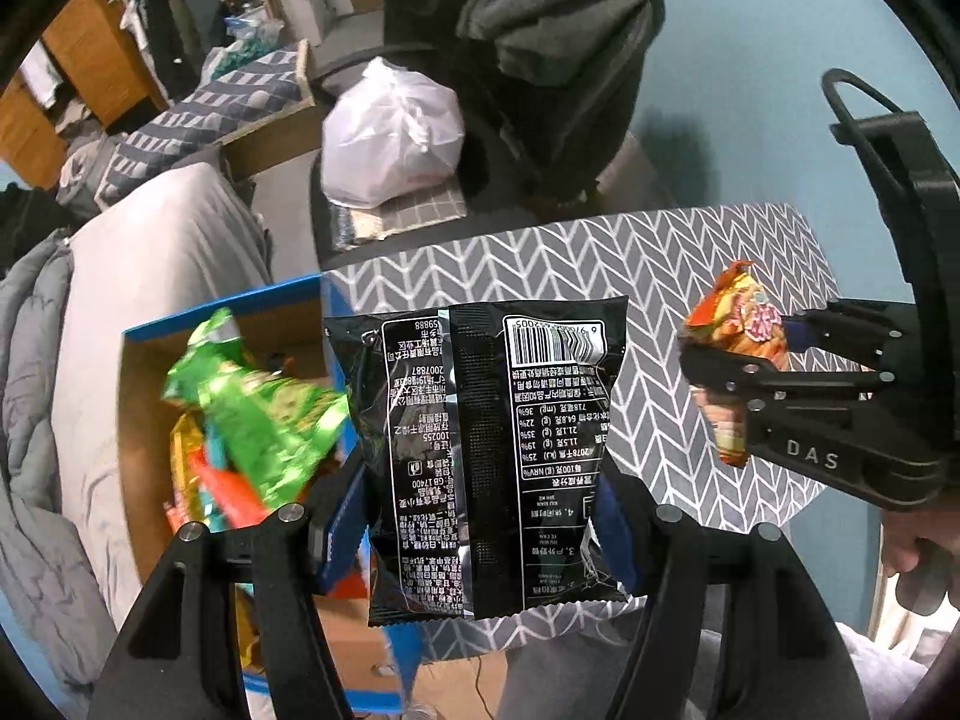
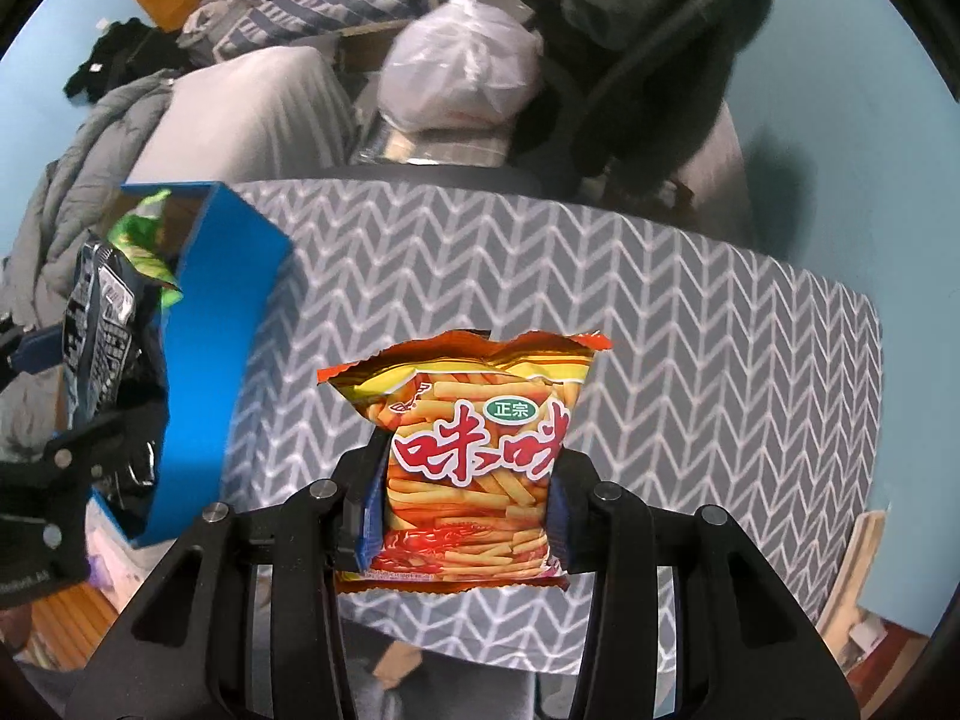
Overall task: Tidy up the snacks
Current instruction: 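Carry both bags over the box and open both tools to drop them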
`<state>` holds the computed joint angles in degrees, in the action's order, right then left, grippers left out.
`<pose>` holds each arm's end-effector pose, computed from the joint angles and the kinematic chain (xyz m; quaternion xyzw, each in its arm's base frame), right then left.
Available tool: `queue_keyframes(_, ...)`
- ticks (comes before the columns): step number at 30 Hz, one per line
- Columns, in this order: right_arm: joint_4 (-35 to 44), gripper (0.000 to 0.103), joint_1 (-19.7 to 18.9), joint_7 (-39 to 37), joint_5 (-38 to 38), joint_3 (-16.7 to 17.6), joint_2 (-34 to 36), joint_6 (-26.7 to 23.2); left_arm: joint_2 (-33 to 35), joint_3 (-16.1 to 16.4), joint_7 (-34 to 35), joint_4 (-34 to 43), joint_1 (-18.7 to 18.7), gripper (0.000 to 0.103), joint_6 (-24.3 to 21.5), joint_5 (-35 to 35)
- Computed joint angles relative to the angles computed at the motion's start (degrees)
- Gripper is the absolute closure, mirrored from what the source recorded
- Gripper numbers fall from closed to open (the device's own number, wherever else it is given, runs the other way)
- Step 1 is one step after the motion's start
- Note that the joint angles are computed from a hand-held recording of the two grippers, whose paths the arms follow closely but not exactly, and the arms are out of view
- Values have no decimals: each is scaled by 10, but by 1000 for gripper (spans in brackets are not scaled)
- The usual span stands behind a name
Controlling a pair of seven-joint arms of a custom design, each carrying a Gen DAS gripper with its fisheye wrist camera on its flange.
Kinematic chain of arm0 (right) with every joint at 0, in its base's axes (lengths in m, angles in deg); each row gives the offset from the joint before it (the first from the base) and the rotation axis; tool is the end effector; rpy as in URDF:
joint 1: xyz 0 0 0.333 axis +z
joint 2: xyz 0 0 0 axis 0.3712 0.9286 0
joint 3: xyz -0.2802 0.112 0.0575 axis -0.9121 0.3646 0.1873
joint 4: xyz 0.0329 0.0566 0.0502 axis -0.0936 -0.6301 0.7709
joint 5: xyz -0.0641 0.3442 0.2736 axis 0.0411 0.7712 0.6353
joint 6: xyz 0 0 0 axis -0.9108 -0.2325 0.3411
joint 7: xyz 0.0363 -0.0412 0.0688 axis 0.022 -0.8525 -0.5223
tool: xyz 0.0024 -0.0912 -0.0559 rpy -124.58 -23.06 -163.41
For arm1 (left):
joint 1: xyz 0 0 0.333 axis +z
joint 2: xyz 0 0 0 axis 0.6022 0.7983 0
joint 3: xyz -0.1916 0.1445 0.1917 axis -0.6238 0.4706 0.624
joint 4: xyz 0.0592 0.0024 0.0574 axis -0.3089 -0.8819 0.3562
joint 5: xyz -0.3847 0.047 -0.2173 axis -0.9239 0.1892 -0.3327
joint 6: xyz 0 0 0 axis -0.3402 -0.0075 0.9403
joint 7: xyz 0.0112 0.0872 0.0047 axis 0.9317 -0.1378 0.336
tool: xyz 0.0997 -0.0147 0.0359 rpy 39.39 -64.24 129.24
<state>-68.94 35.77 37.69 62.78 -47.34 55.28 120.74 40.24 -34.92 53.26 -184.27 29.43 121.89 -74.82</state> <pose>0.4717 0.1585 0.4672 -0.5892 0.7963 -0.0420 0.1301 0.5490 -0.1617 0.4937 -0.3938 0.9075 -0.1343 0.0574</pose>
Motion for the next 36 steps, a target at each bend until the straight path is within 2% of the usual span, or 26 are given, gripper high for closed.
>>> queue_keyframes(18,189,62,51,-89,12,19,162,21,-25,48,-50,6,70,36,7,-16)
queue_keyframes(29,290,62,69,-150,45,23,252,19,19,63,-94,39,117,36,26,8)
queue_keyframes(36,350,62,75,-181,65,28,306,7,57,61,-111,55,134,36,36,20)
